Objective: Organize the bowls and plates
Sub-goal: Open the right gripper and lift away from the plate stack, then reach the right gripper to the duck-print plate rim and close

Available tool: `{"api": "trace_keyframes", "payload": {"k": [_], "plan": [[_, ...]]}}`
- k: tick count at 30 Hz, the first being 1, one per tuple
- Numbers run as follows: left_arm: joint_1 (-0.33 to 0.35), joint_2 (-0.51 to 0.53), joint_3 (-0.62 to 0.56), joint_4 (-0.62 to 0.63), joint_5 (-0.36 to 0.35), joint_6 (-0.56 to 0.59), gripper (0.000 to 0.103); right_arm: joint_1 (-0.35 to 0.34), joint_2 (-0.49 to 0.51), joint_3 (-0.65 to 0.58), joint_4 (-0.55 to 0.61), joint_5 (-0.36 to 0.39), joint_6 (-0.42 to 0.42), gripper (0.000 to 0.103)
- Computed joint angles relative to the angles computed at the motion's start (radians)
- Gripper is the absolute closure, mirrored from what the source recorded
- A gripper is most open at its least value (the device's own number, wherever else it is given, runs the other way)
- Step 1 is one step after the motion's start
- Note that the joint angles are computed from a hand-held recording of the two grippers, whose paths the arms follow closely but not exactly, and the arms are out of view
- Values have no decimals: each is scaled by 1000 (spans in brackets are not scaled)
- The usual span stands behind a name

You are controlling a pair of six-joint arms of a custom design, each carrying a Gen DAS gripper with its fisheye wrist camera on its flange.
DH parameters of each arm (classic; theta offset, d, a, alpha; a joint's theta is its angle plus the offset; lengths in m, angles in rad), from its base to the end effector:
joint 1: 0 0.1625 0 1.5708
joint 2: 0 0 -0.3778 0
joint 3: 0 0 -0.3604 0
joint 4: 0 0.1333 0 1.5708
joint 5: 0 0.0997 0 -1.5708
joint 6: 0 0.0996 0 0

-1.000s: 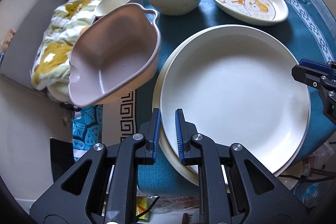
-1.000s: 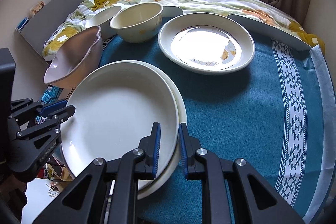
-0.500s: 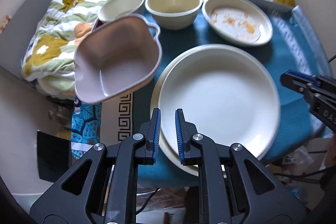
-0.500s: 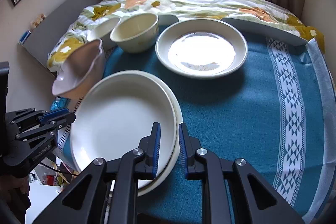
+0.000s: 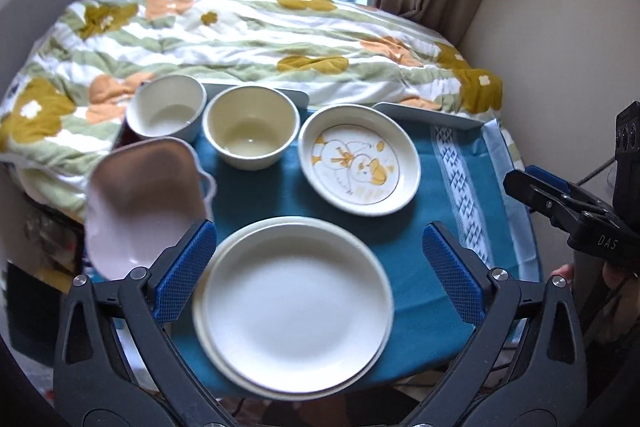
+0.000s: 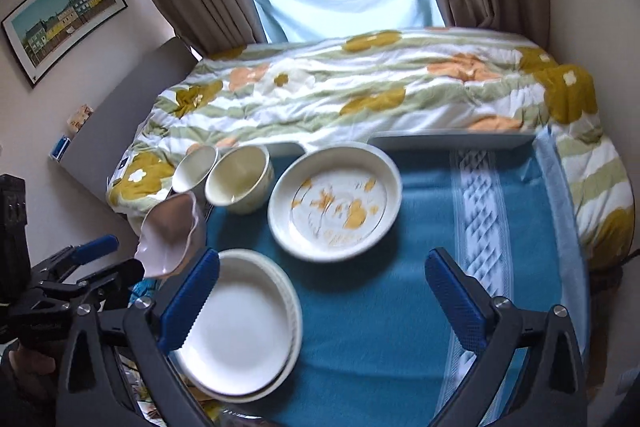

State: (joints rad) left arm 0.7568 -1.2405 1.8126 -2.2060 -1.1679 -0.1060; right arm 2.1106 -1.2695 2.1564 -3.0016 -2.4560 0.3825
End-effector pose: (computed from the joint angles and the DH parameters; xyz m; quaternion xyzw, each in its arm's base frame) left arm -0.2676 -0.4898 0.2396 0.3336 0.9208 -0.1165 0.1655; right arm 0.2835 -0.3638 0.2416 -0.0463 -0.8768 0.4009 0.2614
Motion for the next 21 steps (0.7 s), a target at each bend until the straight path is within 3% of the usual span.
{"api": "trace_keyframes", "payload": {"k": [3,6,11,13,17,21], "plan": [[20,61,-7,-67,-21,-39,1,-83,-60,-31,166,68,-94,1],[35,140,-26,-110,1,-118,3,-159,-68,-28,130,72,-220,1],[69,255,-65,-165,19,-208,16,-346,-79,-40,129,313,-415,2],[88,300,-94,-152,17,-243,31,-396,-56,-60,137,370,-482,4],[111,367,-136,-143,23,-287,48,-475,-24,-100,190,475,-552,35],[117,417,-176,-123,39,-296,62,-509,1,-118,205,529,-610,48]]}}
